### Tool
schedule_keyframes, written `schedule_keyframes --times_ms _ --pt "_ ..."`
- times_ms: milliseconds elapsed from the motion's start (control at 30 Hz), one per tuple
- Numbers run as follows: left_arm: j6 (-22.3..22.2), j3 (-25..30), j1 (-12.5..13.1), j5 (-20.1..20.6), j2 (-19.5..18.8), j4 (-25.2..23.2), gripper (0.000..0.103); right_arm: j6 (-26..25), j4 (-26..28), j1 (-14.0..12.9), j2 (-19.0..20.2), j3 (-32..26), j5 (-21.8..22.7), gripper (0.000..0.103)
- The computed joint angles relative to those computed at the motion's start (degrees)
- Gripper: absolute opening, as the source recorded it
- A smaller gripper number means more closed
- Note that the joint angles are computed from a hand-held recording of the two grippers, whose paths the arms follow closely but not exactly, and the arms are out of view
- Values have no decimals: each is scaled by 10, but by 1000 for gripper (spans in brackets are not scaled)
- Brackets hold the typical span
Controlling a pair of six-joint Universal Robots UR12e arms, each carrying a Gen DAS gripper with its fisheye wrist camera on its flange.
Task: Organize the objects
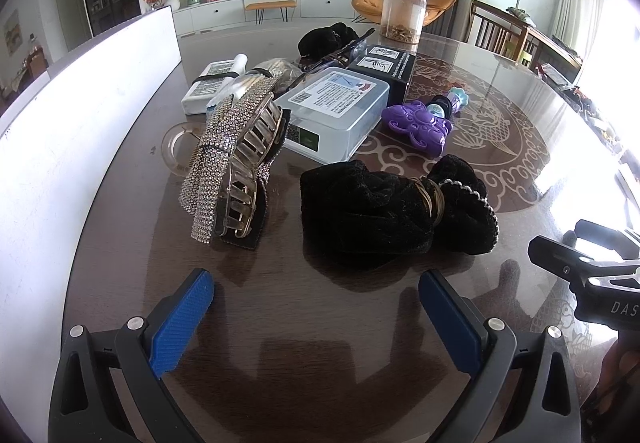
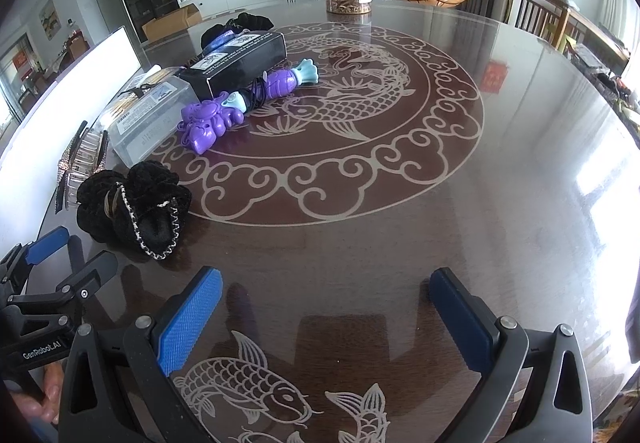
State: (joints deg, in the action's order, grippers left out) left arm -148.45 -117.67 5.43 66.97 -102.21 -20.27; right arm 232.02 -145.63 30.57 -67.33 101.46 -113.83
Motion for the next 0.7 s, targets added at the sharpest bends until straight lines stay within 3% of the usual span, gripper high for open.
schedule_keyframes --times_ms 200,300,700 --pt "1 0 0 2 0 0 103 -3 9 0 2 -3 -4 103" --pt "5 0 -3 10 0 0 103 -10 40 2 8 -16 -13 103" --pt "47 -3 7 5 9 -24 103 -18 35 2 8 -15 -11 103"
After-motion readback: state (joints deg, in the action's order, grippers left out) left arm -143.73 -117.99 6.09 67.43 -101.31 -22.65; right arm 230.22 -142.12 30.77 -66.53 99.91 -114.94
